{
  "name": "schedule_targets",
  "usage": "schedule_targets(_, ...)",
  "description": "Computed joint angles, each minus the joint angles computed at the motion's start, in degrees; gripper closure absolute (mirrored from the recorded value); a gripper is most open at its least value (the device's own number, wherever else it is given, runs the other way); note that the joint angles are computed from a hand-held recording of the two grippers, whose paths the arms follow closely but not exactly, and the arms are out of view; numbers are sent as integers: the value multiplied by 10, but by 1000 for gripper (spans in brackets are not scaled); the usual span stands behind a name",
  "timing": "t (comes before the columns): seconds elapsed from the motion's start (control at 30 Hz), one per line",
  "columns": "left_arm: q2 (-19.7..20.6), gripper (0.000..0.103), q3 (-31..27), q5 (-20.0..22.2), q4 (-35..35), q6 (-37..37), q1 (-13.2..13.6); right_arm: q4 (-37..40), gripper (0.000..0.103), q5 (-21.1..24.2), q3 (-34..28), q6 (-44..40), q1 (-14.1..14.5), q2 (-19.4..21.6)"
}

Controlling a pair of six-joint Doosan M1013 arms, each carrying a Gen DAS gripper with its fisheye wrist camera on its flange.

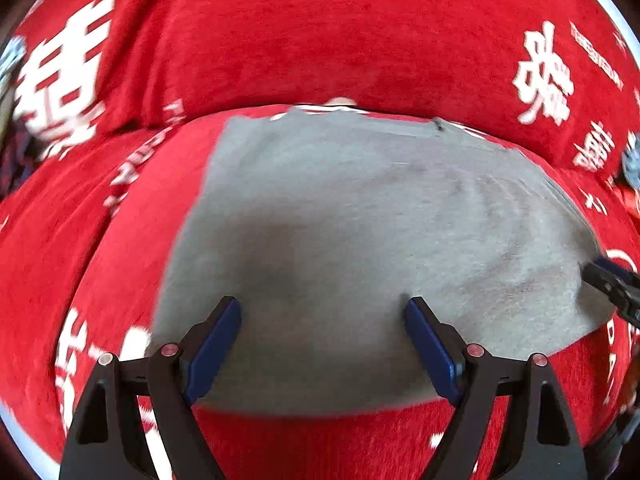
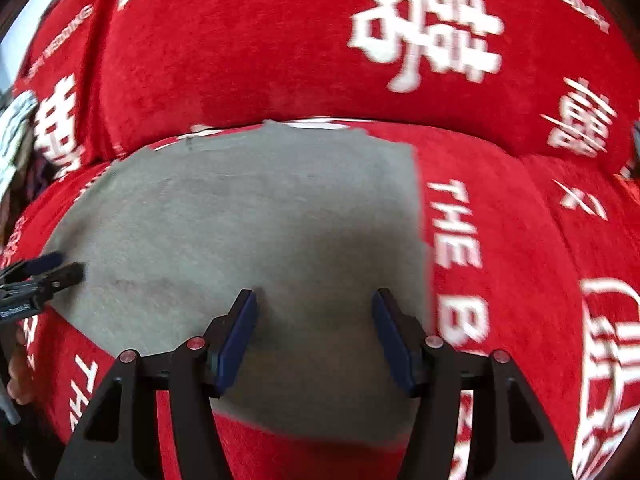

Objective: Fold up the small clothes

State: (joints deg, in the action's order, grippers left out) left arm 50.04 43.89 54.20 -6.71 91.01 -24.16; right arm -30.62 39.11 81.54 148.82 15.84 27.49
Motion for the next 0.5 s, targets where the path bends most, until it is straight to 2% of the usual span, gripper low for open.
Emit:
schedule_targets(0.07,-11,18,18,-10,-27,9,2,-8,39,-20,10,15,8,-8)
schedule_targets(0.13,-19,18,31,-17,-18,2,-3,-10,39,-27,8,14,18,-6)
schedule_targets(0.3,-24,18,46,-26,32,-28,-21,-9,38,-3,-18,-6,38,19)
schedule_targets(0.37,-22,18,45,-20,49,-40,-24,-13,39,10,-20,3,38,25)
schedule_targets(0.5,-26,18,58,-30,65,-43,-25,-15,39,3,-7,17,33,17)
